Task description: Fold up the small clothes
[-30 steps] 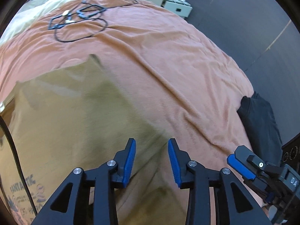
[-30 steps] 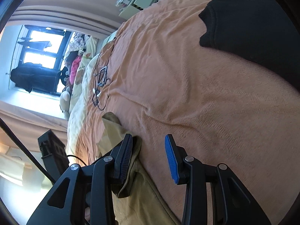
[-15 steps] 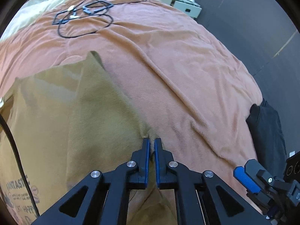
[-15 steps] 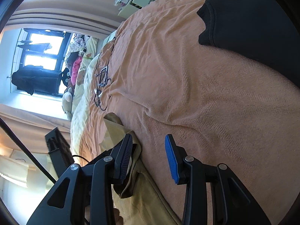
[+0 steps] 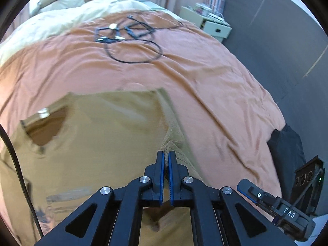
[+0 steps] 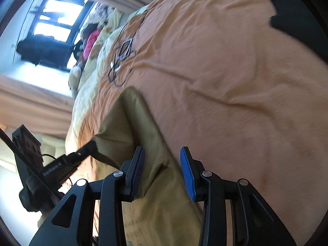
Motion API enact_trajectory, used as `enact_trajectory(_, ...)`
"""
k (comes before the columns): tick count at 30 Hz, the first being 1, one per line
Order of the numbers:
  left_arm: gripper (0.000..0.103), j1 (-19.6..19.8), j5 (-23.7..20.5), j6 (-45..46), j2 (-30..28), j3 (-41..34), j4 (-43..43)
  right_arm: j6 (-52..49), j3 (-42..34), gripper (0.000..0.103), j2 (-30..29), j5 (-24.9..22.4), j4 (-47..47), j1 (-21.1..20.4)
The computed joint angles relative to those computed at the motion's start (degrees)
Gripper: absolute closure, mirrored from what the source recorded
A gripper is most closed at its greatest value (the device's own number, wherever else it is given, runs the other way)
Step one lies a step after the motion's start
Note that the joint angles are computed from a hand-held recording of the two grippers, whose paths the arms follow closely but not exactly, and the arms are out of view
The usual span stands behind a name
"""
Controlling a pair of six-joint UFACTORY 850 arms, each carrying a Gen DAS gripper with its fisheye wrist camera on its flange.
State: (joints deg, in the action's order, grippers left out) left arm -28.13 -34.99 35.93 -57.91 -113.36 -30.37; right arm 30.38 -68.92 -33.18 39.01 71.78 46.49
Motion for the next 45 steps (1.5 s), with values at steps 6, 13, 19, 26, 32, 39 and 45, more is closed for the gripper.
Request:
enact_trajectory(6,0.099,3.3,0.3,-2.0,0.3,-0.3,1.5,-1.8,-1.0,0.069,-0.4,-3.1,-1.4,-1.4)
enact_trajectory(13,0.099,5.7,-1.6,-5.7,-3.2,-4.8,4.0,7.3,0.2,0.069,-0.2,-3.8,-9.7,-2.3)
enact_trajectory(19,0.077,6.5,-3.6,-7.2,-7.6,-10.4,5.0,12.8,-0.5,0.069,-1.9,-5.5,-15.7,-3.5)
enact_trajectory(26,0.049,7.5,-3.8,-7.3,-12.0,-15.2,2.3,14.0,-3.4,0.069,-4.5,-6.2,-16.6,-4.5)
enact_trajectory(32,0.049,7.2,-4.7,-8.8,-16.8,-20.9,3.0,7.2,-4.6,0.069,-5.2,-4.6,-9.6,-3.7)
enact_trajectory(39,0.088,6.0,-2.2,-9.0,-17.9,-21.0,5.2,5.8,-5.2,0.082,-6.1,-4.1,-7.1,-3.1)
enact_trajectory(45,0.098,6.1,0.5,-5.5,-14.0,-15.3,3.8,6.7,-4.2,0.098,-5.1,-4.5,-5.9,-2.5)
